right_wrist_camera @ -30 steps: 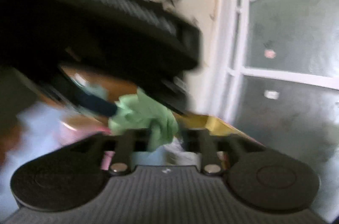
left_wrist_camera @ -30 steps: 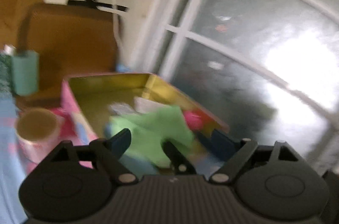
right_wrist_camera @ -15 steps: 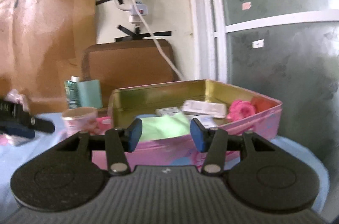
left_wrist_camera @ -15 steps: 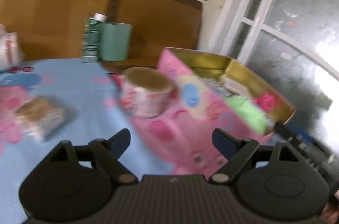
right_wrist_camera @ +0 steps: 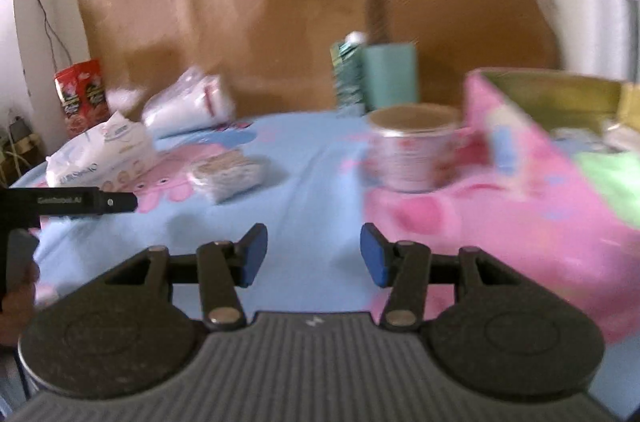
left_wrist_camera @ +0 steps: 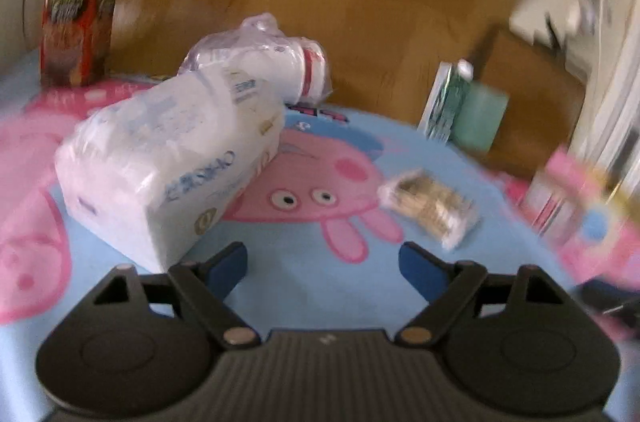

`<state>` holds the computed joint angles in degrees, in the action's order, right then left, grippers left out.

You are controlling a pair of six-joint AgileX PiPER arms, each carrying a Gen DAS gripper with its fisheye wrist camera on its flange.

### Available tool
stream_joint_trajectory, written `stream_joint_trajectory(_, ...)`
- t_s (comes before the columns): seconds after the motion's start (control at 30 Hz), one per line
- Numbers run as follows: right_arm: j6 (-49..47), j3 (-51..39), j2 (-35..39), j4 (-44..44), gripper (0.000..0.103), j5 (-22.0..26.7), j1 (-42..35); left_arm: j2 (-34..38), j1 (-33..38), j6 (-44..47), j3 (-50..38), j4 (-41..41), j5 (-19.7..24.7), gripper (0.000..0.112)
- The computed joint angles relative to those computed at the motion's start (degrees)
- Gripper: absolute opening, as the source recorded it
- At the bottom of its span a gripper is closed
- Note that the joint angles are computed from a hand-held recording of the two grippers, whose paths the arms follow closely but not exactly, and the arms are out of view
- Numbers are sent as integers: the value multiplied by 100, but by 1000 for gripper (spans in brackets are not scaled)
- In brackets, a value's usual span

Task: Organize soft objects

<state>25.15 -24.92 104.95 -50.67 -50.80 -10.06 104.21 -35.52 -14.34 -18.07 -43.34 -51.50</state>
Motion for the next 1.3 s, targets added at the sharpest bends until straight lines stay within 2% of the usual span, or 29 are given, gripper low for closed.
stream_joint_trajectory(0.07,426,-458,118,58,70,398,634,52,110,-453,160,292,-282,88)
stream_joint_trajectory(0.17,112,-1048,379,494,88,784,1533,90,110,-763,288,388,-547,88)
stream_joint_trajectory(0.23,194,-1718,640,257,94,1279,1966,86,129,-808,316,433,-609,88)
stream_joint_trajectory(0.3,147,-2248,872,333,94,1786,2291,164,23,-799,343,322,-765,88)
stream_joint_trajectory(0.33,378,-2589,1013,176,85,2156,2447,185,-58,-748,328,232,-805,88)
stream_joint_trajectory(0.37,832,-2840,1112,-209,65,2423,2513,189,-103,-683,311,179,-813,88)
stream_joint_trajectory(0.43,1487,-2874,1051,-564,59,2518,2430,216,-158,-639,284,123,-821,88)
stream_joint_trajectory(0.5,1595,-2577,852,-576,58,2412,2268,221,-140,-638,274,147,-808,89)
stream_joint_trajectory(0.57,1661,-1933,487,-798,58,2036,1818,218,-156,-605,263,119,-795,90)
stream_joint_trajectory(0.7,273,-366,-130,-525,58,1044,647,190,-300,-169,124,-130,-622,93)
stream_joint_trajectory(0.8,-199,319,-321,-828,59,525,-577,144,-467,476,-109,-526,-305,93)
stream_joint_trajectory(0.9,-452,537,-234,-979,59,253,-1381,160,-626,1134,-352,-962,-39,93)
stream_joint_trajectory(1.0,-268,535,-30,-1378,59,-7,-2029,204,-840,1837,-581,-1463,100,93)
stream_joint_trajectory(1.13,-158,490,163,-1616,60,-240,-2272,266,-1028,2561,-807,-1929,168,92)
stream_joint_trajectory(1.3,-291,514,319,-1529,60,-427,-2298,218,-777,2964,-1006,-1991,685,92)
